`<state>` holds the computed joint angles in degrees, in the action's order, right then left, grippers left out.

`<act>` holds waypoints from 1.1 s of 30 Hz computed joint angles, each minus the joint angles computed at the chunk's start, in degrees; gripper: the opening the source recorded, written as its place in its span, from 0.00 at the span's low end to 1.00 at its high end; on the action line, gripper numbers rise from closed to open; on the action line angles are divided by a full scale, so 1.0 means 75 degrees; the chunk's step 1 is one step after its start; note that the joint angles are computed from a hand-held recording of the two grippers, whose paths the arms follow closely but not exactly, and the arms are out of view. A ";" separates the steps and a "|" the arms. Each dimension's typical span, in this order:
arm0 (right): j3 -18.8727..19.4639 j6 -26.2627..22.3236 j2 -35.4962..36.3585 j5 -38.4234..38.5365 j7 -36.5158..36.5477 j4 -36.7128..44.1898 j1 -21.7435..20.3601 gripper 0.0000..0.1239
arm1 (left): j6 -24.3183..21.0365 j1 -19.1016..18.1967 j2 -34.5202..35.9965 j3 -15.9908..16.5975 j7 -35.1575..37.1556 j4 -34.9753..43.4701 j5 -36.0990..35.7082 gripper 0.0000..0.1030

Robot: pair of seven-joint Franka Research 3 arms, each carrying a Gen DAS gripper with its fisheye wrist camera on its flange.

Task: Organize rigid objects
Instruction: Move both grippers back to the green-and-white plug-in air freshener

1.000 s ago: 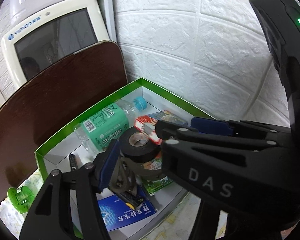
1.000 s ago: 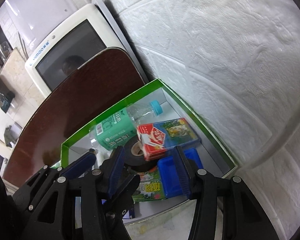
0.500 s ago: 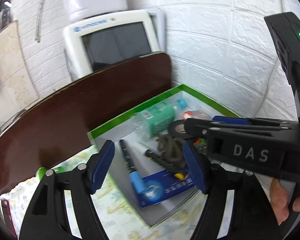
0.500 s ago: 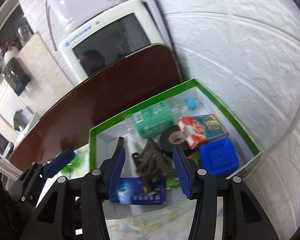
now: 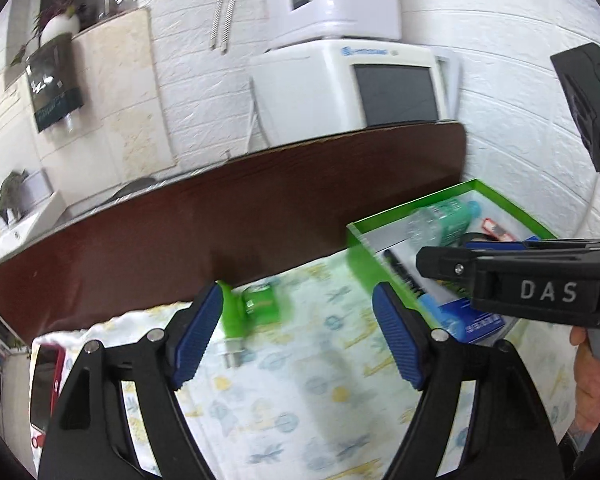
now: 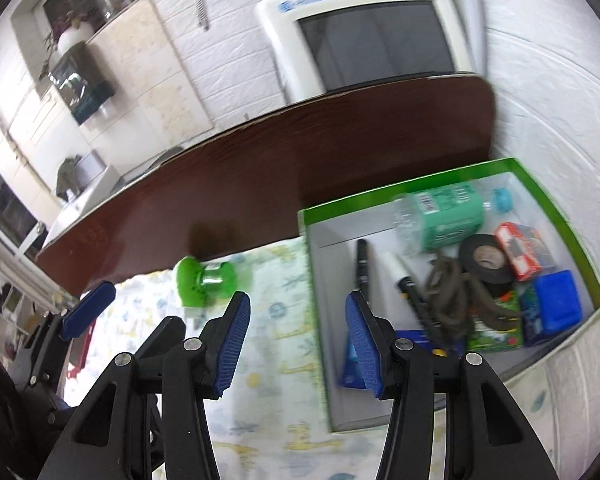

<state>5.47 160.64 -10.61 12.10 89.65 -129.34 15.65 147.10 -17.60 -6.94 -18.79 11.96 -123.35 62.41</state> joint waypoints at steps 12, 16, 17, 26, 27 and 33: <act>0.0264 -0.0841 0.1693 -0.0625 0.0943 0.1499 0.0611 0.47 | 0.1371 0.0887 -0.0570 0.0553 0.0153 -0.1645 -0.1099 0.73; 0.0163 -0.1002 0.2242 -0.0779 0.1319 0.1985 0.0830 0.47 | 0.1956 0.1103 -0.0319 0.0575 0.0477 -0.1662 -0.1321 0.73; 0.0110 -0.1022 0.2386 -0.0895 0.1488 0.2121 0.0878 0.47 | 0.2023 0.1141 -0.0216 0.0558 0.0521 -0.1599 -0.1321 0.73; -0.0109 -0.0988 0.3238 -0.0832 0.1929 0.2935 0.0997 0.47 | 0.2342 0.1022 0.0923 0.0804 0.1264 -0.0795 -0.1746 0.72; -0.0141 -0.1008 0.3304 -0.0911 0.1935 0.3015 0.1029 0.47 | 0.2386 0.1005 0.0990 0.0852 0.1292 -0.0754 -0.1814 0.72; -0.0017 -0.1199 0.3697 -0.0506 0.1478 0.3424 0.0918 0.44 | 0.2588 0.0936 0.1383 0.1058 0.1929 -0.0445 -0.2477 0.61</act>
<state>5.34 151.65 17.12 8.31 100.74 -103.66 22.53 166.51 -10.57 3.43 -10.85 26.43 -126.69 43.83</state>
